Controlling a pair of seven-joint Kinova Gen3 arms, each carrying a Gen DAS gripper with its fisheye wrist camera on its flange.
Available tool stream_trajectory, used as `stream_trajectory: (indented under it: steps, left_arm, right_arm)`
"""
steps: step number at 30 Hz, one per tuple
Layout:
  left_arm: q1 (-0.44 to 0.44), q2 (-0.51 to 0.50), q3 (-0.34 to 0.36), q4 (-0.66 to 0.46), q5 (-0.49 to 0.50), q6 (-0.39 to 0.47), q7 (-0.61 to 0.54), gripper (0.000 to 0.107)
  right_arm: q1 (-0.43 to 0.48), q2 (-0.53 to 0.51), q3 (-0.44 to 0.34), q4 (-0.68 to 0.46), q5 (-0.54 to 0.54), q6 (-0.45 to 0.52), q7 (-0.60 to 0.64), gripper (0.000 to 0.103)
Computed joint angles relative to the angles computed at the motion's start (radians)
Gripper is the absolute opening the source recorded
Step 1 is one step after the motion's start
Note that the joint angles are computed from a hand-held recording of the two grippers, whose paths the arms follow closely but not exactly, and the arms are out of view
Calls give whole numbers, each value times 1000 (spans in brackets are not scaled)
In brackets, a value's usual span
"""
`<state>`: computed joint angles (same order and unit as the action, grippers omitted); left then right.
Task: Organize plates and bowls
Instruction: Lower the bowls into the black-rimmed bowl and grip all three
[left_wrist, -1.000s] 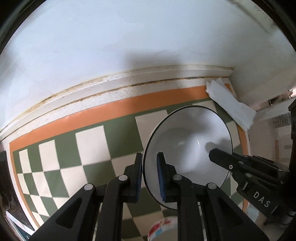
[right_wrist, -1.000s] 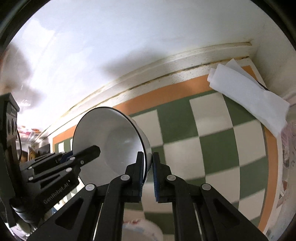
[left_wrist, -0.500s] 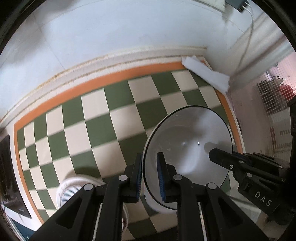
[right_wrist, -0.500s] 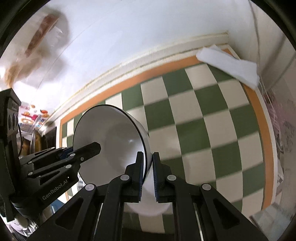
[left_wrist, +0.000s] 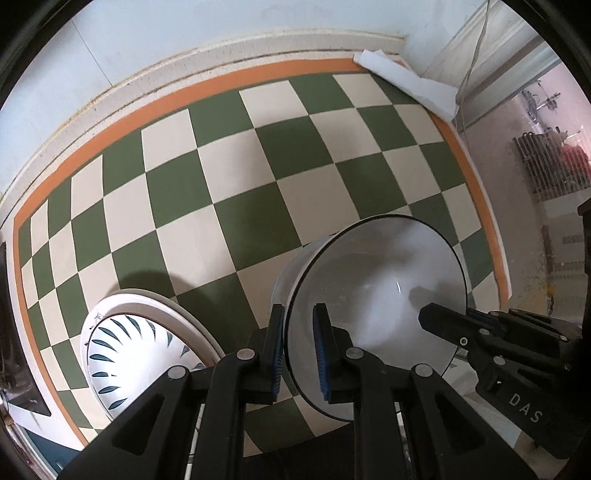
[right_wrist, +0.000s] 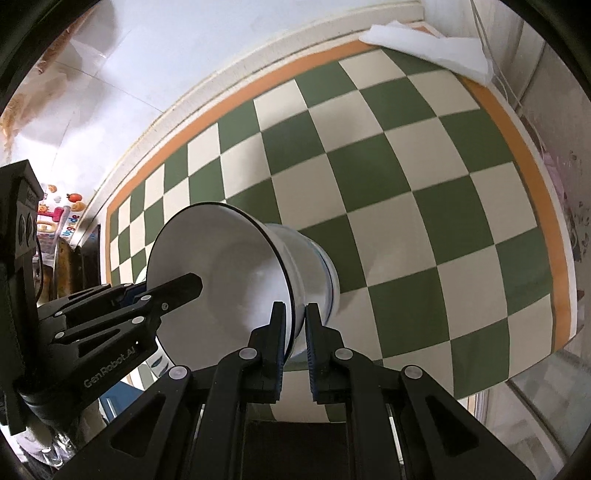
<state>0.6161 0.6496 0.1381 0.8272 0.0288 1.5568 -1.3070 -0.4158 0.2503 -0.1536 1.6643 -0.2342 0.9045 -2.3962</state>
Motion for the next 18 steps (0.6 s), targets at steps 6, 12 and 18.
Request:
stream_trajectory:
  steps: [6, 12, 18]
  left_arm:
    - [5, 7, -2, 33, -6, -11, 4, 13]
    - [10, 19, -2, 48, -11, -16, 14, 13]
    - [15, 29, -3, 40, -17, -20, 18, 13]
  right_arm:
    - [17, 23, -6, 12, -32, -10, 39, 12]
    - [20, 43, -3, 14, -40, -19, 51, 13]
    - [28, 60, -4, 4, -52, -7, 65, 14]
